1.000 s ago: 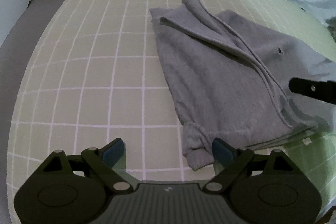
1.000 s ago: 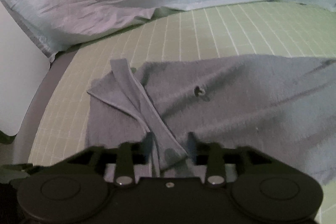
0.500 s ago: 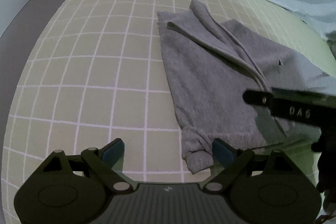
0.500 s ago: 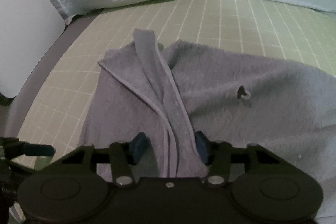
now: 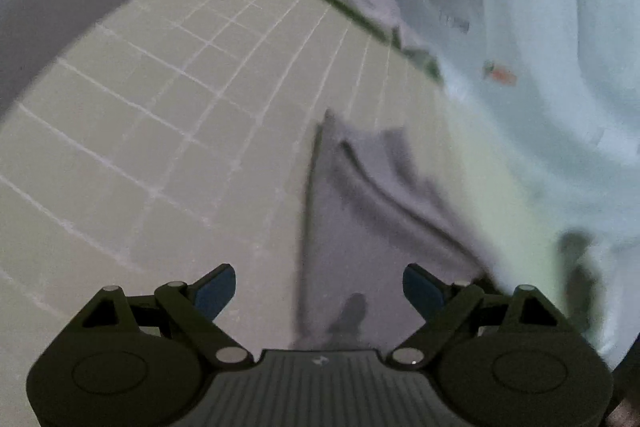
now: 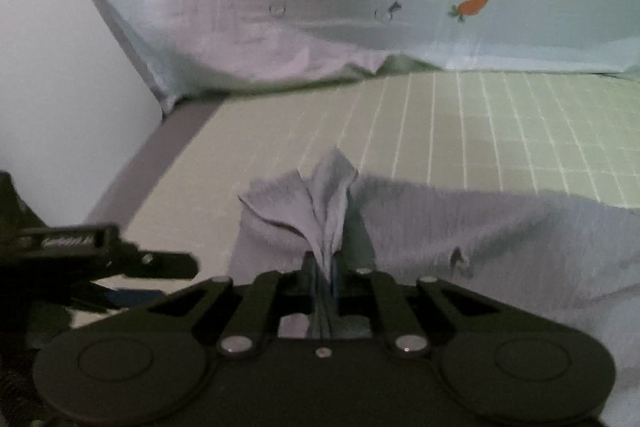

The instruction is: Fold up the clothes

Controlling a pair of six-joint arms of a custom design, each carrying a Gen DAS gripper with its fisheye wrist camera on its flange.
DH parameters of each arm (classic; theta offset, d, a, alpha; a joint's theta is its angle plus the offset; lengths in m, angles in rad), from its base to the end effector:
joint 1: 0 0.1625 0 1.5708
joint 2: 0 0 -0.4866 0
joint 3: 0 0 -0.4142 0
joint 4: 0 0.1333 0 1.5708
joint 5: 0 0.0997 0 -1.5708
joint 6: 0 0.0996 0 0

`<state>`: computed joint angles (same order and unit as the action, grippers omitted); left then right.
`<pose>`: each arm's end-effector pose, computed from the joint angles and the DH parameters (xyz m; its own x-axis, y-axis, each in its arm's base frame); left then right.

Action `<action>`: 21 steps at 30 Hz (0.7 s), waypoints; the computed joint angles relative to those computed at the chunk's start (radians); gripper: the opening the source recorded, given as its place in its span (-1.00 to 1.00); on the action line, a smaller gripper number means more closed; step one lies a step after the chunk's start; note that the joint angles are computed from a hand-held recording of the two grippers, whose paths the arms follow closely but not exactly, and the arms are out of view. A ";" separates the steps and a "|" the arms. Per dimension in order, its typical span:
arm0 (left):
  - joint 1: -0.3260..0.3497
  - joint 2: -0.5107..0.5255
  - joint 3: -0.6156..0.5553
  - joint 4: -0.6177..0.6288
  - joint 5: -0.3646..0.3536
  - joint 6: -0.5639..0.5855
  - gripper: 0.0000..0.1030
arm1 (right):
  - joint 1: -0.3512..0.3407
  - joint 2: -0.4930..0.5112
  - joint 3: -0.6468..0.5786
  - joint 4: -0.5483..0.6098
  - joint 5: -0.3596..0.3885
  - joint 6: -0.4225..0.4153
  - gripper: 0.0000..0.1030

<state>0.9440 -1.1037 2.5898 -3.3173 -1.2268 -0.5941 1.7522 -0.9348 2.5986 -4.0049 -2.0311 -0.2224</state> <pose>-0.0846 -0.4013 0.1193 -0.9913 -0.0388 -0.1259 0.0144 0.9182 -0.3958 0.1569 -0.3619 0.1469 -0.8854 -0.0166 0.4646 -0.3330 0.7200 -0.6089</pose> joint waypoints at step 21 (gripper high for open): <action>0.211 0.182 -0.038 -0.079 -0.448 -0.110 -0.53 | -0.031 -0.060 0.003 -0.069 0.088 0.094 -0.86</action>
